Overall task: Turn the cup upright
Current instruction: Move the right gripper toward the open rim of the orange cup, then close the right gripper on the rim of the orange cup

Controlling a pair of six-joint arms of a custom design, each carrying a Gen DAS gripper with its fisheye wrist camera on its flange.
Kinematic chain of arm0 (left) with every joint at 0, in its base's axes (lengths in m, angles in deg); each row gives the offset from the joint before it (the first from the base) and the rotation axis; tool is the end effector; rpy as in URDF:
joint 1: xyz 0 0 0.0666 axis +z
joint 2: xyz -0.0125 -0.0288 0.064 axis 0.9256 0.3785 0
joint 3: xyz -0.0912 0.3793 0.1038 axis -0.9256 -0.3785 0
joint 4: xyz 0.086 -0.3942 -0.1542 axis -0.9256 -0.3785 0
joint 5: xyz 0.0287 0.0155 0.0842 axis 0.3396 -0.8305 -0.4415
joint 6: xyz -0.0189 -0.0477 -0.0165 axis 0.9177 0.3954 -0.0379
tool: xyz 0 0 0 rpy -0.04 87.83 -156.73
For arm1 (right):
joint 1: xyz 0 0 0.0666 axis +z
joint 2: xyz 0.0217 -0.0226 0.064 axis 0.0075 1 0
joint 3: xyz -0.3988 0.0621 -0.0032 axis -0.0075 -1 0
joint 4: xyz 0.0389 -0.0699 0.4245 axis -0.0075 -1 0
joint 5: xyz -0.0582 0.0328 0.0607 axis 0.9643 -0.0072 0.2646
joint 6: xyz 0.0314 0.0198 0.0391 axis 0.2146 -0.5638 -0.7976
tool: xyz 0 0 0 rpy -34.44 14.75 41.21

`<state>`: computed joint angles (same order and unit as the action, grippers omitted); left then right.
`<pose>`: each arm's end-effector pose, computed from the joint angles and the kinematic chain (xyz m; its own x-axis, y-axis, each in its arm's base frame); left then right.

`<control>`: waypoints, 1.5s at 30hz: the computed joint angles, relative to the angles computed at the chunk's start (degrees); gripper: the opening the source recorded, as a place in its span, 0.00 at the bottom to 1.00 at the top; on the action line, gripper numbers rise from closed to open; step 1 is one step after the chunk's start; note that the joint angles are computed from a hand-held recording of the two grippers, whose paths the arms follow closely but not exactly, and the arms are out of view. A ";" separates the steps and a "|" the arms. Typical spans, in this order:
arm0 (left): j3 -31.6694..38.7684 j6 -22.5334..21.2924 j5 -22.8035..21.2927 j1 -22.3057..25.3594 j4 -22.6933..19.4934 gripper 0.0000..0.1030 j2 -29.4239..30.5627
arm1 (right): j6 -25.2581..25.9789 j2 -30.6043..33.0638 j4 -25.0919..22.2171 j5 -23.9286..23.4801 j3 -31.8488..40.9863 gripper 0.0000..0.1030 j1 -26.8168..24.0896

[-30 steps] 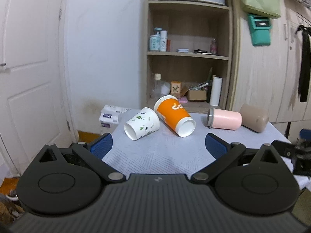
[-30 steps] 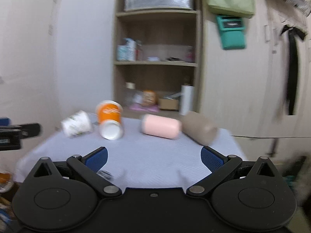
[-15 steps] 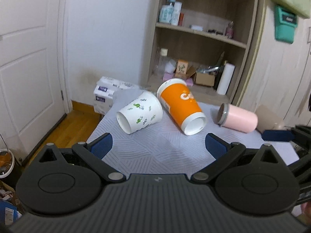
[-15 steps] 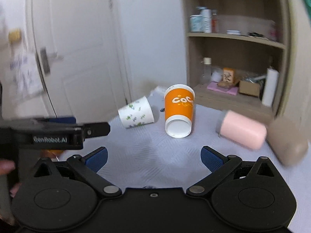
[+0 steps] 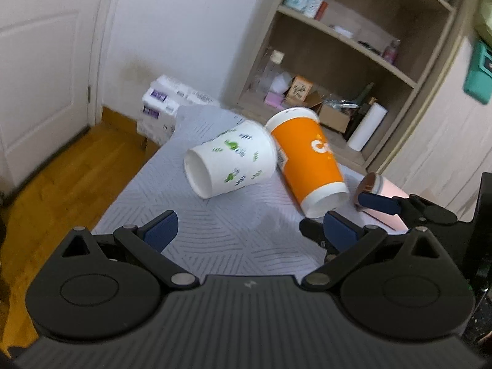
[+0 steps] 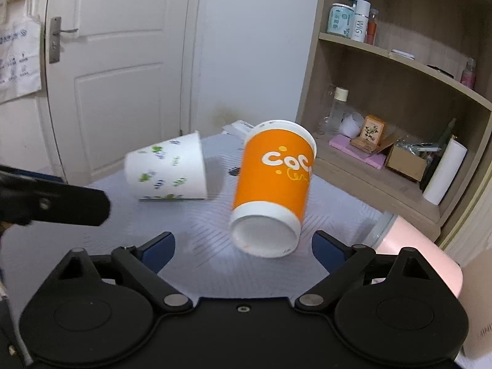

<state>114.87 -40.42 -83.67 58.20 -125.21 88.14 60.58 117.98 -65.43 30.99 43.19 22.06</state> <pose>0.6182 -0.1070 0.4979 -0.6027 -0.2997 -0.7395 -0.0196 0.9321 -0.3617 0.6651 0.2653 0.4952 -0.4556 -0.3598 -0.8142 -0.4937 0.8632 -0.1052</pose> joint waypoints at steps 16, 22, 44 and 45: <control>1.21 2.22 2.92 0.69 -2.35 1.00 1.39 | 0.69 6.40 -6.22 3.55 9.37 0.67 -0.05; 0.15 1.55 5.20 0.10 -2.74 1.00 0.24 | 3.48 1.18 -4.86 3.14 2.78 0.67 0.63; -3.44 1.00 12.33 -4.35 -4.59 1.00 -3.88 | -3.49 -17.12 -8.84 -0.49 -17.25 0.67 -1.67; -3.43 0.52 11.98 -4.77 -4.78 1.00 -3.86 | -3.58 -17.82 -8.78 -0.59 -18.18 0.67 -1.77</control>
<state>111.44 -39.90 -71.70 53.43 -129.99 84.28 57.00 100.16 -74.21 30.40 25.01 20.29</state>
